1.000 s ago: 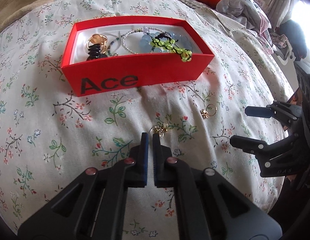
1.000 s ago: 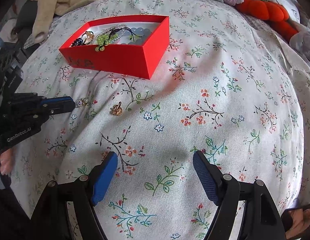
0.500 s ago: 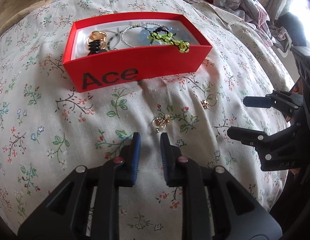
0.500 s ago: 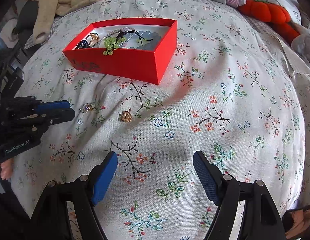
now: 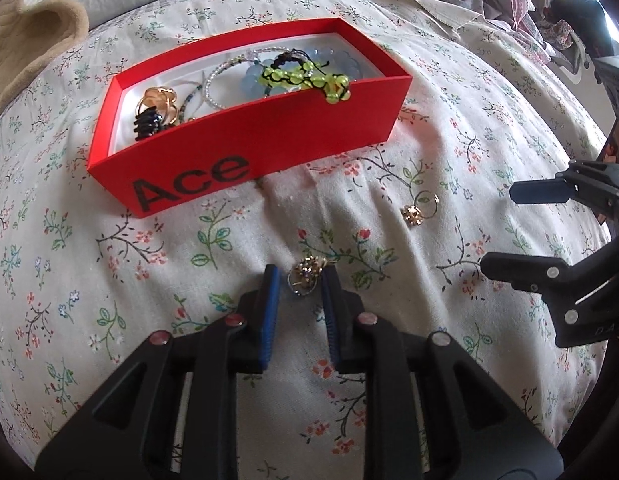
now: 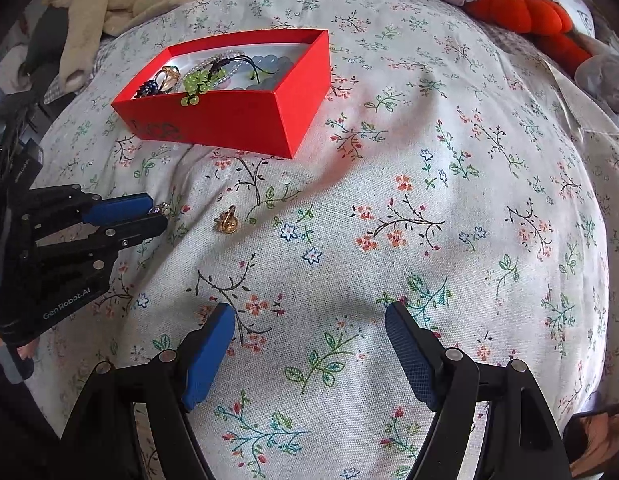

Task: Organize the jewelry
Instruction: 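Lift the gold earring with the left gripper while the right approaches a gold charm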

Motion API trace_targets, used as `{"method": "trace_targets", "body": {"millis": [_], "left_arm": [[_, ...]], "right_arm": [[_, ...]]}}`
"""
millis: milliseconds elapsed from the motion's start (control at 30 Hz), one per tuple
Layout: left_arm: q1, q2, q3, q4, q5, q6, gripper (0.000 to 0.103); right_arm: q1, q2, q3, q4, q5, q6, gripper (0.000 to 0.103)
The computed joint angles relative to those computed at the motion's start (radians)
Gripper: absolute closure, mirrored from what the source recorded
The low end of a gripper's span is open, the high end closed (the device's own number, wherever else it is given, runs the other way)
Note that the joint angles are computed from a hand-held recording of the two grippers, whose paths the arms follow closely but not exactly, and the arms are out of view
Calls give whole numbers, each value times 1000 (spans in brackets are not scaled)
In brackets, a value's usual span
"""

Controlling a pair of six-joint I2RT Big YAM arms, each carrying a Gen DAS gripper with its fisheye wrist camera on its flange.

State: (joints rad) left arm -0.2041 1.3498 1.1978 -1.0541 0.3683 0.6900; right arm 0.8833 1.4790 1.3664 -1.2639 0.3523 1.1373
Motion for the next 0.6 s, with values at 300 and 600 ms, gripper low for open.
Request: {"method": "trace_targets", "body": {"millis": [300, 600], "left_arm": [[3, -9, -2, -6, 20, 10, 86], [40, -21, 17, -34, 80, 18, 87]], "right_arm": [[3, -9, -6, -4, 7, 6, 24], [4, -1, 5, -4, 11, 0, 24]]}}
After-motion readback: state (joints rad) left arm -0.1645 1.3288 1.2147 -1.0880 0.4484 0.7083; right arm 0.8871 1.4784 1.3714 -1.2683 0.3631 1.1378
